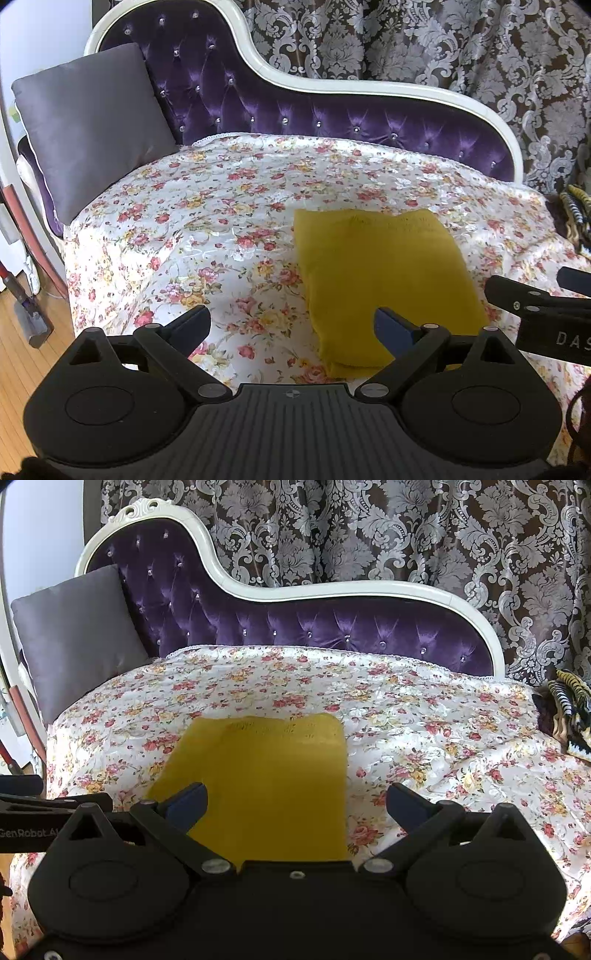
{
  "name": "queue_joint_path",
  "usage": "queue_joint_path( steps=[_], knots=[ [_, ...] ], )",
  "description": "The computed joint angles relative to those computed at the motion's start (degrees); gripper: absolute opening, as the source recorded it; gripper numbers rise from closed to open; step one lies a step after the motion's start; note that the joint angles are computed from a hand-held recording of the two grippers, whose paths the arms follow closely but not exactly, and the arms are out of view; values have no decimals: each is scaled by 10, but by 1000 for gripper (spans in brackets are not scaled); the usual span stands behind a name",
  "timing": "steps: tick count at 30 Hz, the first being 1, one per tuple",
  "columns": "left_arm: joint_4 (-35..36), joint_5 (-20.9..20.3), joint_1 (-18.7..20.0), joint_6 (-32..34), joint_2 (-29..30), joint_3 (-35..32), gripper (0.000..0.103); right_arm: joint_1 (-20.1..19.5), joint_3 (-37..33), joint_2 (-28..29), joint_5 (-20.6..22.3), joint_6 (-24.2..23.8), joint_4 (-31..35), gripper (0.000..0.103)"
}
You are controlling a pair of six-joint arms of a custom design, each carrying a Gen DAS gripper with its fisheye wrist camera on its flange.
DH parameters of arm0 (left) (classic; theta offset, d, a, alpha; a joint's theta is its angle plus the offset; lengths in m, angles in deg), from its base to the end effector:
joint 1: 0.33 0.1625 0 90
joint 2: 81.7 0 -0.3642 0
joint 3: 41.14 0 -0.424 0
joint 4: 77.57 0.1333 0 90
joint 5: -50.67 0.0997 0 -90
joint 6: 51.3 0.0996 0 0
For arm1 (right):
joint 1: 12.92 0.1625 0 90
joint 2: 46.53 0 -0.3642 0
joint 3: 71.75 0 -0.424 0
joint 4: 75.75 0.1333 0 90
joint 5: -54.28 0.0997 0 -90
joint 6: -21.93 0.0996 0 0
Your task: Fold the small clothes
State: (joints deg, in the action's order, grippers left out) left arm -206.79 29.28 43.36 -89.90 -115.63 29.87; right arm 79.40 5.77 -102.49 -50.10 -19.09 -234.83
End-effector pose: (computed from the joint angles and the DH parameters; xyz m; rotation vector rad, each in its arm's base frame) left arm -0.3800 -0.6756 0.0776 0.1136 2.0812 -0.9886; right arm 0.1383 -0.7317 0.3169 0.7892 -2.3599 0.9281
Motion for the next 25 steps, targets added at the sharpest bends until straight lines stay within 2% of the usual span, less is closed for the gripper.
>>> queue_joint_path(
  steps=[25],
  knots=[
    [10, -22, 6, 12, 8, -14, 96, -2, -16, 14, -12, 9, 21, 103]
  ],
)
